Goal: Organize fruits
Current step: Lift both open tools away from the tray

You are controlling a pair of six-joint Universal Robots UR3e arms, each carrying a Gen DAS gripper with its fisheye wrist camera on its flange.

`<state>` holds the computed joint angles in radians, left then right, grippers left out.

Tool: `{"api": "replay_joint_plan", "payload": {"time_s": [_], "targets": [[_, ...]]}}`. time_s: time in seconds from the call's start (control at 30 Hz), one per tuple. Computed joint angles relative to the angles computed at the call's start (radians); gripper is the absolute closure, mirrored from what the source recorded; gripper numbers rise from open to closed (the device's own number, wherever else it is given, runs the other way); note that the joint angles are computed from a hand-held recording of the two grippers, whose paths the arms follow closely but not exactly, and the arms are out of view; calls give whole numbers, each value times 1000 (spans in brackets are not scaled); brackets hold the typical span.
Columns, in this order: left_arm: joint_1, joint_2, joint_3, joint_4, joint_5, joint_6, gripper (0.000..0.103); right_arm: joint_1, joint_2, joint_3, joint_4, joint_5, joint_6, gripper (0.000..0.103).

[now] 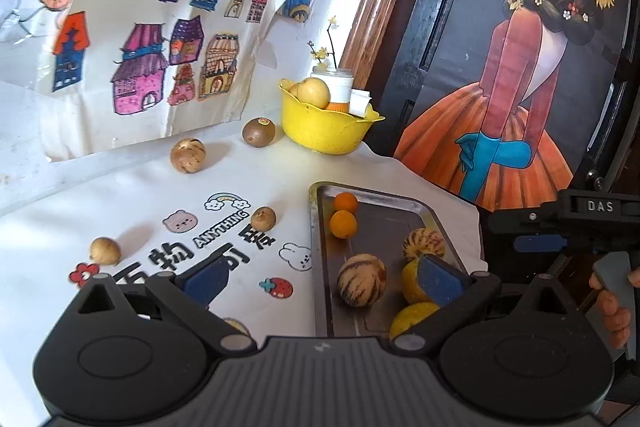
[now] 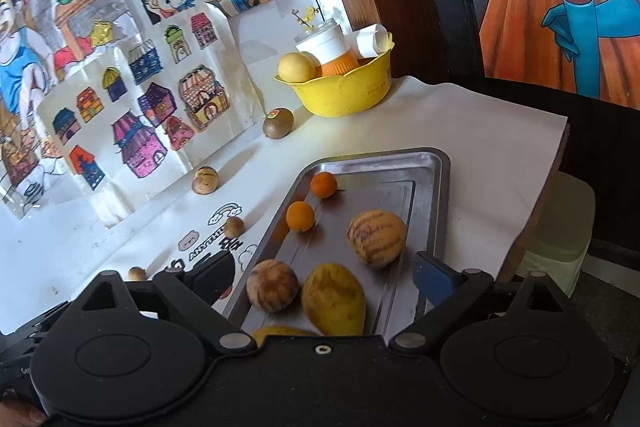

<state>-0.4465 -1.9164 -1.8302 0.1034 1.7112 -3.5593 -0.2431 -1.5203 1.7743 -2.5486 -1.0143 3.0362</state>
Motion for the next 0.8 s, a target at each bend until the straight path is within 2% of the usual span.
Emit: {"api": "replay_joint_plan", "payload": {"time_s": [0.2, 0.6, 0.8], "targets": [[-40, 75, -106, 44, 57, -12, 1, -37, -148, 159, -20, 30, -10, 1], [-92, 175, -285, 103, 131, -43, 0, -82, -436, 477, -91, 54, -44, 1], [-131, 203, -364, 129, 200, -64, 0, -97, -568, 627, -122, 66, -56, 1]]}}
